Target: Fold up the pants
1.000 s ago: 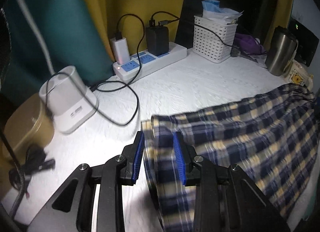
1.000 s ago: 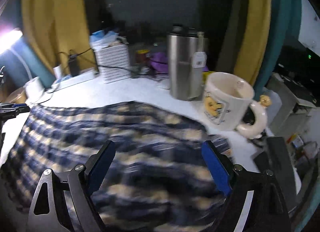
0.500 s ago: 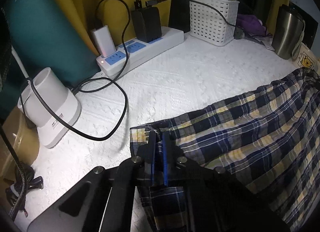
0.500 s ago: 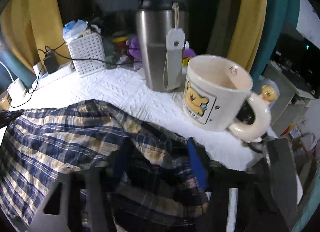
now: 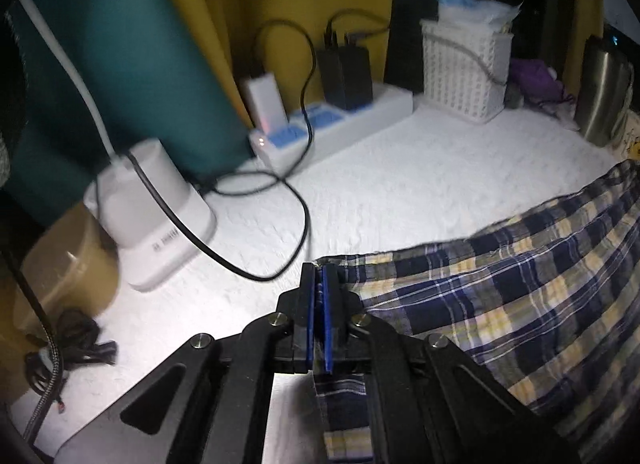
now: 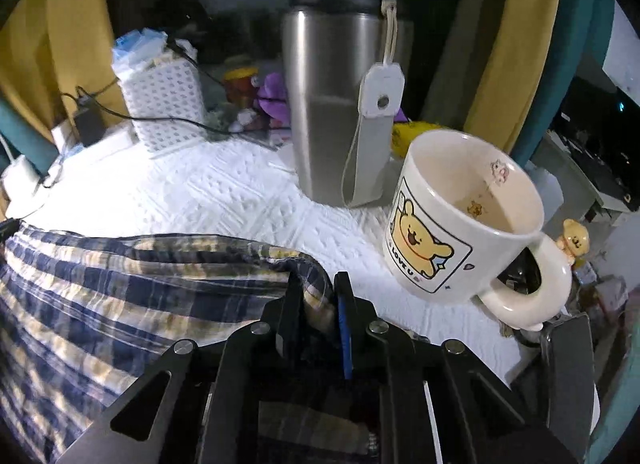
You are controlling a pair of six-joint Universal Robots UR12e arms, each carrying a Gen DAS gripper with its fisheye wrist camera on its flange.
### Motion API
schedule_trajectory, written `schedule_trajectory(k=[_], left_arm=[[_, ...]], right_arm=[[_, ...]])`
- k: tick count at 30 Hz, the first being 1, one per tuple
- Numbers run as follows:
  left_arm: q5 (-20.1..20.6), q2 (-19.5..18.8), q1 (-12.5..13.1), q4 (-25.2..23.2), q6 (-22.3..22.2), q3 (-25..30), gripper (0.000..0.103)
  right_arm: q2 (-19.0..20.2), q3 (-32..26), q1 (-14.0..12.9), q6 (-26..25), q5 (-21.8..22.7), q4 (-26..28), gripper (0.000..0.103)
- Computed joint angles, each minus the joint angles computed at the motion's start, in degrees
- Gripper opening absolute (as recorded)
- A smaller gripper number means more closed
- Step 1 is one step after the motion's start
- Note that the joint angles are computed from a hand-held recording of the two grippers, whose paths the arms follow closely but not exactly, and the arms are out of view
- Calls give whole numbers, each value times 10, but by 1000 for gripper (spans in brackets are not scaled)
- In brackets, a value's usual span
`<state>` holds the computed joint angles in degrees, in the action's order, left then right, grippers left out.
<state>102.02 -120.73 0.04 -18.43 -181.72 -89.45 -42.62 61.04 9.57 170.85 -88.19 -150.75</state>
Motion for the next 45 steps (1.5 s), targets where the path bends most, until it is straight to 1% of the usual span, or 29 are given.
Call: schedule_trajectory(k=[1, 2, 4, 5, 6, 7, 8, 9, 11, 13, 14, 17, 20, 22, 25, 27, 29, 31, 33, 34, 36, 39, 43, 45], left_arm=[[0, -3, -1, -14, 2, 5, 3], [2, -4, -1, -16, 1, 6, 3], [5, -3, -2, -8, -8, 5, 5], [4, -1, -1, -6, -10, 3, 6], [5, 1, 0, -5, -12, 2, 11], [5, 3, 0, -3, -12, 1, 15], [3, 7, 2, 1, -15, -2, 27], [0, 11, 2, 6, -16, -7, 31], [-5, 21, 4, 14, -17, -17, 32], [-10, 30, 3, 20, -16, -25, 35], [-14, 34, 3, 22, -15, -29, 38], [-26, 42, 1, 26, -3, -36, 39], [-48, 40, -4, 23, 18, -32, 39], [-62, 34, -9, 11, 34, -20, 39], [-99, 25, -18, -8, 61, -3, 39], [-117, 16, -22, -24, 70, 10, 39], [-130, 6, -24, -51, 69, 23, 39], [-119, -4, -28, -90, 63, 38, 39], [-111, -7, -30, -105, 61, 39, 40], [-110, -5, -29, -99, 57, 35, 40], [-102, 0, -29, -103, 52, 30, 40], [-84, 12, -28, -96, 39, 13, 40], [-86, 42, -25, -70, 24, -27, 40], [-95, 56, -25, -57, 26, -45, 40]], right_arm=[[1, -1, 1, 0, -4, 4, 17], [-1, 1, 1, 1, -9, 1, 19], [-6, 9, 4, -4, -28, -12, 34], [-10, 17, 5, -5, -41, -23, 54], [-15, 24, 4, -3, -45, -31, 76], [-21, 35, 2, 1, -45, -43, 80], [-26, 43, 0, 4, -44, -50, 80], [-32, 52, -2, 6, -45, -54, 80], [-43, 68, -4, 7, -48, -63, 80], [-53, 84, -7, 12, -49, -68, 80], [-57, 92, -8, 14, -50, -72, 80], [-68, 109, -9, 16, -41, -89, 80], [-72, 115, -5, 2, -21, -101, 80], [-70, 112, -1, -11, -8, -103, 80], [-66, 106, 4, -17, 7, -88, 80], [-67, 108, 5, -24, 19, -86, 80], [-66, 109, 9, -40, 22, -72, 80], [-63, 107, 14, -59, 6, -51, 80], [-63, 111, 17, -73, -12, -36, 79], [-64, 116, 17, -74, -15, -32, 79], [-68, 125, 16, -72, -19, -25, 79], [-76, 142, 13, -68, -27, -29, 79], [-88, 158, 13, -59, -35, -40, 79], [-95, 168, 12, -51, -34, -49, 80]])
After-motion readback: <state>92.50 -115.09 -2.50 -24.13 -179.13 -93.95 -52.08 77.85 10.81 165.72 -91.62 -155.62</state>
